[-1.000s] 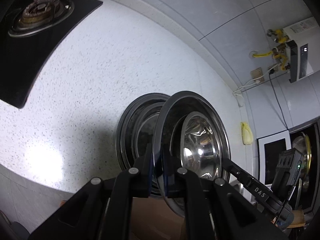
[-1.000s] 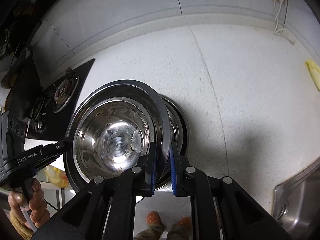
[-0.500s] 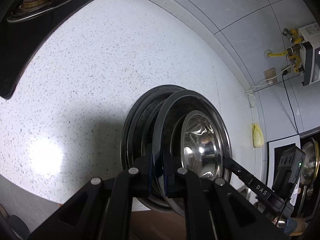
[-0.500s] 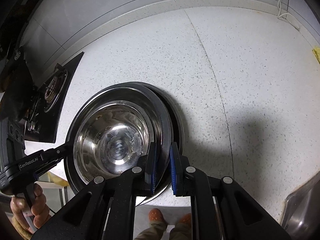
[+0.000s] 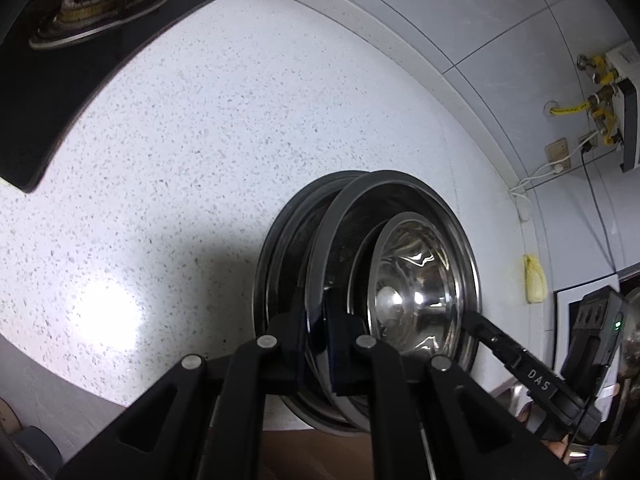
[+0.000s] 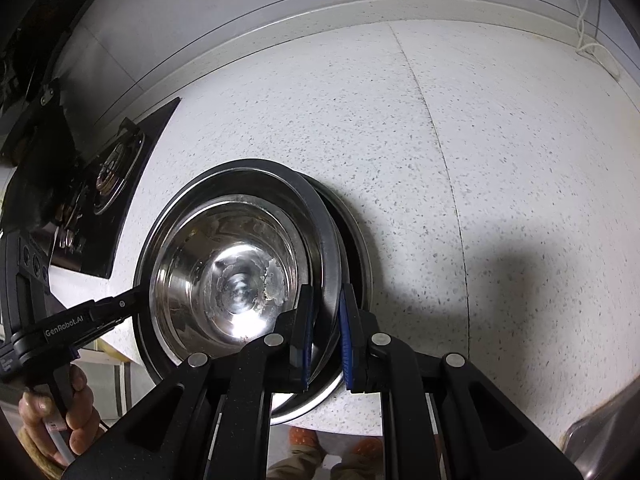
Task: Organize plates and bowls
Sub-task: 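Carry the nested bowls with both grippers and lower them onto the plate stack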
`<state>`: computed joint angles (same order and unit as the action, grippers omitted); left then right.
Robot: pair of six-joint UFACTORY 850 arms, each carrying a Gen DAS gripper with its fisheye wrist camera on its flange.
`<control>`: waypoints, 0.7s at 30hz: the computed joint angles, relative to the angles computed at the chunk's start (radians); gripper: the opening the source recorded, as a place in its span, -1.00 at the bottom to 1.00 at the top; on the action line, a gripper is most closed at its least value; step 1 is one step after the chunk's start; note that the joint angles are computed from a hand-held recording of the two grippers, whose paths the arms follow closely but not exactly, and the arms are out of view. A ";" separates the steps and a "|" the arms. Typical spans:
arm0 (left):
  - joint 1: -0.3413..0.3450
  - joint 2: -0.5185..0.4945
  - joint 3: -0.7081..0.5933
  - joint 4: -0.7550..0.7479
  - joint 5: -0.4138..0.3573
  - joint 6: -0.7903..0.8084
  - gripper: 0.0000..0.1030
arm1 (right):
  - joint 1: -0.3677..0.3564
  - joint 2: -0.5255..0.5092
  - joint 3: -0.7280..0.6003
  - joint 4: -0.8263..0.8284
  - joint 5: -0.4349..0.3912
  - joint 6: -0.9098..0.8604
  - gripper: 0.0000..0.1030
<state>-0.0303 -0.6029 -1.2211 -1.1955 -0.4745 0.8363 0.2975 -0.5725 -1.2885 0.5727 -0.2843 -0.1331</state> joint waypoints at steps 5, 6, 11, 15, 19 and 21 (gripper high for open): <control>-0.021 0.027 0.033 -0.016 0.072 0.029 -0.81 | 0.006 0.001 0.003 -0.033 0.012 0.015 -0.78; -0.024 0.035 0.041 -0.026 0.087 0.038 -0.81 | 0.010 0.001 0.001 -0.064 0.014 0.044 -0.78; -0.048 0.080 0.075 0.000 0.174 0.018 -0.81 | 0.028 0.003 0.003 -0.211 0.033 0.188 -0.76; -0.069 0.127 0.113 -0.005 0.256 0.068 -0.80 | 0.041 0.011 0.008 -0.333 0.031 0.303 -0.75; -0.071 0.158 0.144 -0.053 0.294 0.152 -0.74 | 0.048 0.022 0.020 -0.405 0.036 0.385 -0.74; -0.066 0.169 0.152 -0.017 0.303 0.139 -0.73 | 0.055 0.034 0.035 -0.473 0.045 0.461 -0.72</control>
